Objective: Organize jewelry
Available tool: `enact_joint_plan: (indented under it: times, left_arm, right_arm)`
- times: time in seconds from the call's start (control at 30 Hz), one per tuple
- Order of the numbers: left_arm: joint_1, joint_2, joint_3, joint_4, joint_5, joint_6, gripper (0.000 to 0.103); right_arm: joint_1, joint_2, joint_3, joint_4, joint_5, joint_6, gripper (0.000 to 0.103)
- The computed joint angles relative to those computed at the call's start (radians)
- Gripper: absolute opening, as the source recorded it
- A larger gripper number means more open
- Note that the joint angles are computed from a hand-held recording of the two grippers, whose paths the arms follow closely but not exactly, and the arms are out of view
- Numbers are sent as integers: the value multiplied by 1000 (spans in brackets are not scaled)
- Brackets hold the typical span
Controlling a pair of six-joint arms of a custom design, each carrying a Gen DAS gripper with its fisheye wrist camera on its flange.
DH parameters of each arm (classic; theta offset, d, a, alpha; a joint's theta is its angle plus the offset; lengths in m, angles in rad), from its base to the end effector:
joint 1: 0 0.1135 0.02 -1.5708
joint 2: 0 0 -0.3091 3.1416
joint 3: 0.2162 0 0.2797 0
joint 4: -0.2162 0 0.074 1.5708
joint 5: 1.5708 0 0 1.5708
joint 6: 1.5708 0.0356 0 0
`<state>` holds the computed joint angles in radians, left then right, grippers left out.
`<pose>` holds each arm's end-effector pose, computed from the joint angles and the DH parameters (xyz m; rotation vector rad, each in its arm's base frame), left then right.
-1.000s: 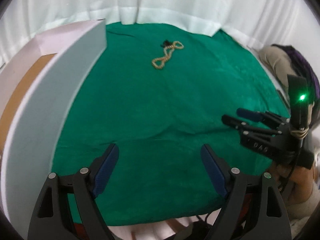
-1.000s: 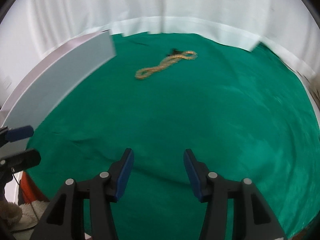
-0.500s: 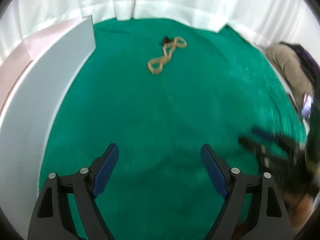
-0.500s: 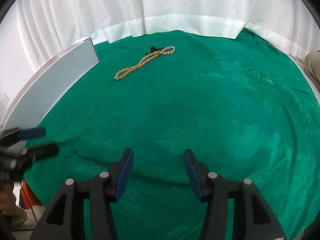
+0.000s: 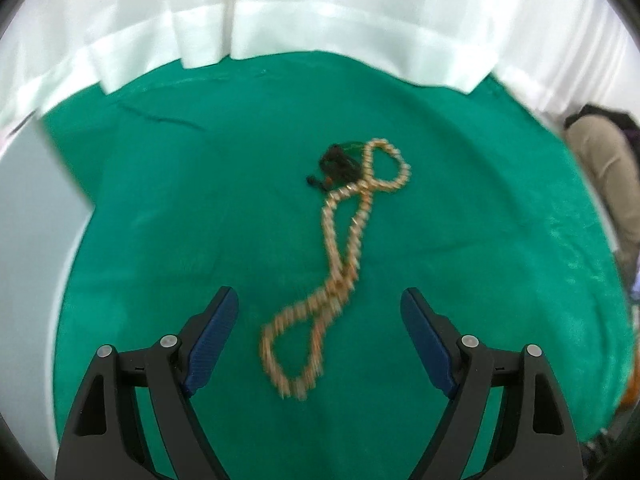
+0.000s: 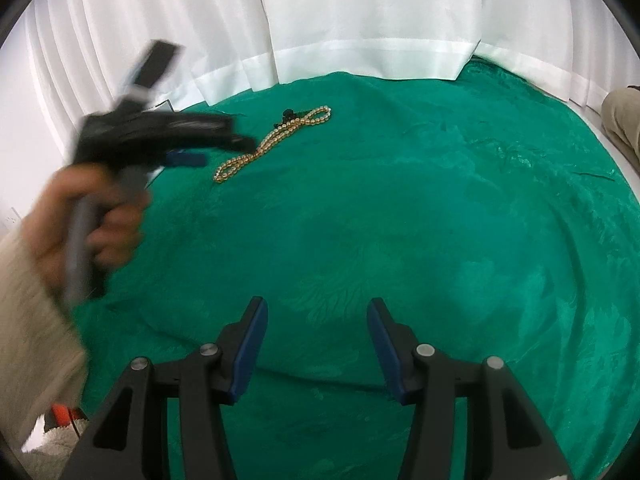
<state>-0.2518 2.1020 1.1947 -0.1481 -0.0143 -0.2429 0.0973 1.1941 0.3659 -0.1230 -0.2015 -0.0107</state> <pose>0.4322 -0.1107 0.1064 0.0068 2.6344 -0.1517 0.1968 0.0264 0.1516 -0.2171 2.5086 0.2890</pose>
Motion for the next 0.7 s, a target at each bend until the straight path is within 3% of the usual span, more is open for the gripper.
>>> enact_joint_plan:
  times: [0.07, 0.1, 0.13, 0.17, 0.2, 0.37, 0.6, 0.7]
  left_arm:
    - [-25, 29, 16, 34, -78, 53, 78]
    - [-30, 30, 12, 53, -85, 73, 67]
    - [-33, 20, -8, 81, -71, 88, 55]
    - [-34, 12, -17, 90, -65, 91, 30]
    - [-39, -1, -34, 92, -71, 95, 13]
    - [-34, -115, -187, 109, -66, 73, 6]
    - [50, -418, -556, 148, -2, 10, 6]
    - [75, -501, -638, 152, -18, 0, 11]
  right_arm:
    - [-13, 7, -3, 2, -13, -4, 53]
    - [-18, 10, -3, 2, -16, -4, 53]
    - [-24, 13, -2, 3, -21, -7, 53]
    - [-31, 18, -2, 4, -25, -9, 53]
    - [-36, 24, -2, 8, -29, -9, 53]
    - [-35, 24, 1, 8, -32, -2, 53]
    - [2, -33, -4, -33, -19, 19, 53]
    - [33, -25, 6, -49, -19, 36, 53]
